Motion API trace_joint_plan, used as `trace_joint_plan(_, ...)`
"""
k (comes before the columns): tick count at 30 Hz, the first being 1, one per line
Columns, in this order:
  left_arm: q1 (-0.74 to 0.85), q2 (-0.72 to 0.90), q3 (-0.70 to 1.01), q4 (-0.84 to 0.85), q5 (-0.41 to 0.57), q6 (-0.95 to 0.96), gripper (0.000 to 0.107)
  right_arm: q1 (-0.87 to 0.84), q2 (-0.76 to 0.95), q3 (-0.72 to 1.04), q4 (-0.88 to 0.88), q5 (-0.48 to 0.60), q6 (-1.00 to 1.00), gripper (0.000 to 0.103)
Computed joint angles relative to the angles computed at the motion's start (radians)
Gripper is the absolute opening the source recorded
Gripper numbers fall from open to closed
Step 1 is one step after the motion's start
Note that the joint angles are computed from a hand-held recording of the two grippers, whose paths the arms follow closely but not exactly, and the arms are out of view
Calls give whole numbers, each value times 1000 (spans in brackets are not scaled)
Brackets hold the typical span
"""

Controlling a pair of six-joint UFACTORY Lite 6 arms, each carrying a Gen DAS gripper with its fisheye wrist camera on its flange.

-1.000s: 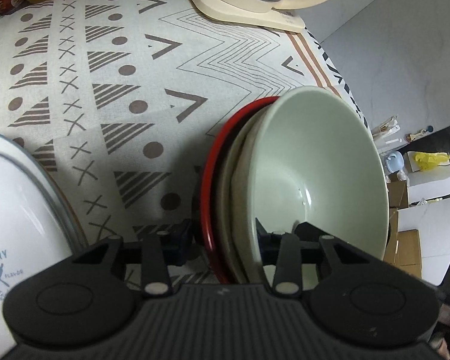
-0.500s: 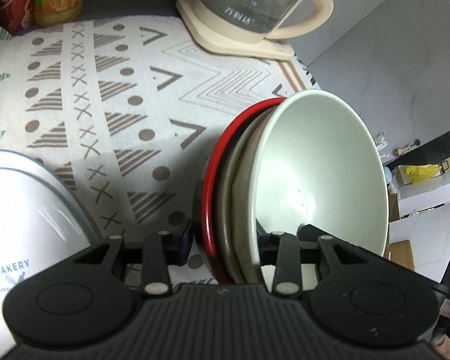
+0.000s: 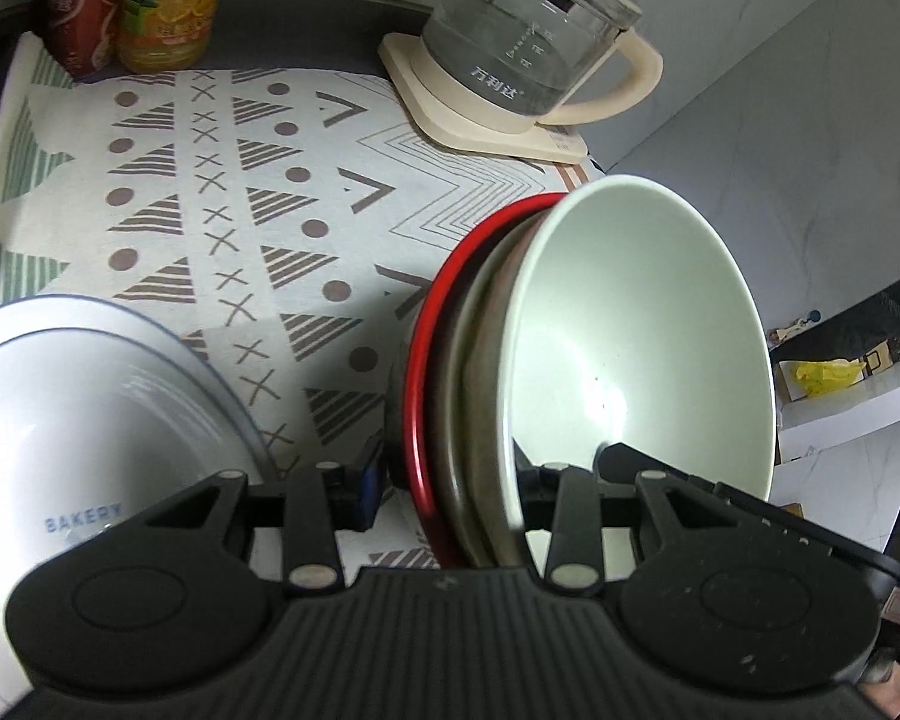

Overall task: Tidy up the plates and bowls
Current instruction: 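Lift the nested bowls with both grippers and carry them over the plate stack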

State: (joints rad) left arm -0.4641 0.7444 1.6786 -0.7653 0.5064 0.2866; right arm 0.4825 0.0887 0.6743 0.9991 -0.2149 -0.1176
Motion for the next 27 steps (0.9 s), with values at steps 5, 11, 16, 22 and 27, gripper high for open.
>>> trace_joint_plan(5, 23, -78, -100, -64, -28, 68, 37, 42, -14, 8, 69, -21, -56, 37)
trace_joint_plan(11, 45, -171, -217, -120, -61, 126, 37, 90, -16, 26, 127, -39, -97, 37)
trace_joint_plan(16, 76, -251, -313, -175, -81, 185, 37, 126, -7, 51, 159, -45, -121, 37)
trace_joint_plan(22, 132, -357, -436, -202, -94, 225, 37, 179, 41, 102, 138, -47, -93, 37)
trace_joint_plan(27, 187, -448, -547, -223, -108, 255, 37, 222, 109, 172, 114, -37, -73, 37)
